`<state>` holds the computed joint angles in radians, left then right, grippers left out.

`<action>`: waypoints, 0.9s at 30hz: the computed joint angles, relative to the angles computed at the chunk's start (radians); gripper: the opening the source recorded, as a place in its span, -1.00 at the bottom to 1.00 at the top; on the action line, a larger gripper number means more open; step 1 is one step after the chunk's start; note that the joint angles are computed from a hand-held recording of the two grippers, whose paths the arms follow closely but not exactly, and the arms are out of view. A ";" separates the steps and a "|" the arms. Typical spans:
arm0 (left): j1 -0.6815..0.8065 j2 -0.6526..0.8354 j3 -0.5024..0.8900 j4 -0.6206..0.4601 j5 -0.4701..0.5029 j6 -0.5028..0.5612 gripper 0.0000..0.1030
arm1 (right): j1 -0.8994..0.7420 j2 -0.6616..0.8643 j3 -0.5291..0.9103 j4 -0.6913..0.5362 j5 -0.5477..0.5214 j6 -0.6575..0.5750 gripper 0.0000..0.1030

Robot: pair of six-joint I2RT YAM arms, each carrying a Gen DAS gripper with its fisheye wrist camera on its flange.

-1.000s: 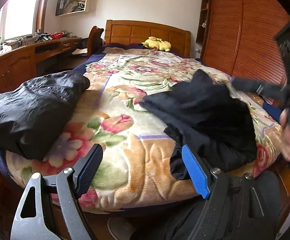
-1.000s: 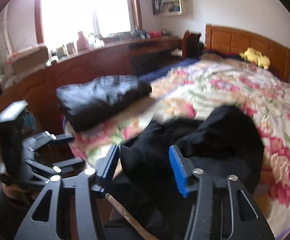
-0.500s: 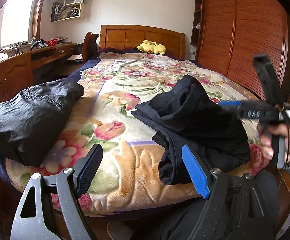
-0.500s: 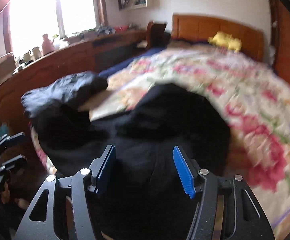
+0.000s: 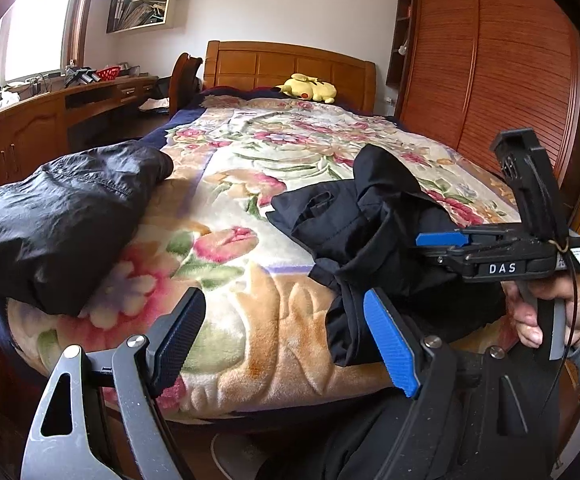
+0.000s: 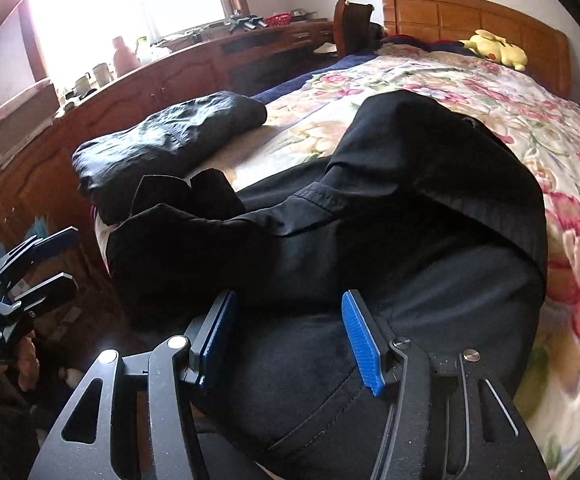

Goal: Fold large clothes
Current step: 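Carry the lifted coat toward the black leather jacket with the right gripper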

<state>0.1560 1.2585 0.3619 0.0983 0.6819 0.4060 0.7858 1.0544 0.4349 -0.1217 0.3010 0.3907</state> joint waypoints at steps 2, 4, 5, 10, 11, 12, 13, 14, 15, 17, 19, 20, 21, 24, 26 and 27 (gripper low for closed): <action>-0.007 0.002 -0.007 0.006 -0.002 0.003 0.60 | 0.024 -0.015 0.014 -0.027 0.029 0.007 0.12; -0.019 0.008 -0.013 0.013 -0.011 0.004 0.60 | 0.014 -0.031 0.036 -0.049 0.057 0.002 0.12; -0.024 0.010 -0.013 0.013 -0.013 0.004 0.60 | 0.000 -0.037 0.052 -0.061 0.068 -0.002 0.12; -0.034 0.017 -0.019 0.022 0.001 0.014 0.60 | -0.102 0.031 0.174 -0.098 0.092 -0.089 0.12; -0.033 0.023 -0.020 0.028 0.005 0.017 0.60 | -0.134 0.060 0.202 -0.096 0.085 -0.111 0.12; -0.032 0.030 -0.019 0.033 0.009 0.020 0.60 | -0.161 0.083 0.221 -0.091 0.069 -0.124 0.12; -0.029 0.040 -0.018 0.039 0.015 0.023 0.60 | -0.191 0.113 0.244 -0.083 0.049 -0.137 0.12; -0.026 0.050 -0.018 0.047 0.020 0.026 0.60 | -0.213 0.147 0.269 -0.081 0.032 -0.146 0.12; -0.022 0.062 -0.016 0.053 0.026 0.028 0.60 | -0.235 0.194 0.301 -0.080 0.009 -0.157 0.12; -0.018 0.096 -0.009 0.070 0.035 0.030 0.60 | -0.267 0.289 0.373 -0.099 -0.038 -0.178 0.12; -0.016 0.135 -0.002 0.090 0.041 0.036 0.60 | -0.292 0.364 0.437 -0.135 -0.109 -0.204 0.12; -0.017 0.155 0.004 0.098 0.039 0.037 0.60 | -0.304 0.409 0.467 -0.142 -0.147 -0.213 0.12; -0.019 0.171 0.011 0.099 0.034 0.038 0.60 | -0.311 0.443 0.503 -0.156 -0.147 -0.220 0.02; -0.013 0.206 0.017 0.119 0.050 0.040 0.60 | -0.328 0.529 0.576 -0.175 -0.143 -0.274 -0.71; -0.012 0.224 0.023 0.124 0.054 0.044 0.60 | -0.323 0.562 0.600 -0.170 -0.141 -0.296 -0.83; -0.012 0.234 0.026 0.128 0.054 0.045 0.60 | -0.319 0.563 0.612 -0.175 -0.132 -0.307 -0.88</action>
<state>0.1436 1.4926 0.3882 0.2262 0.7361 0.4513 0.4664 1.6174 1.0472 -0.2966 0.1686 0.0832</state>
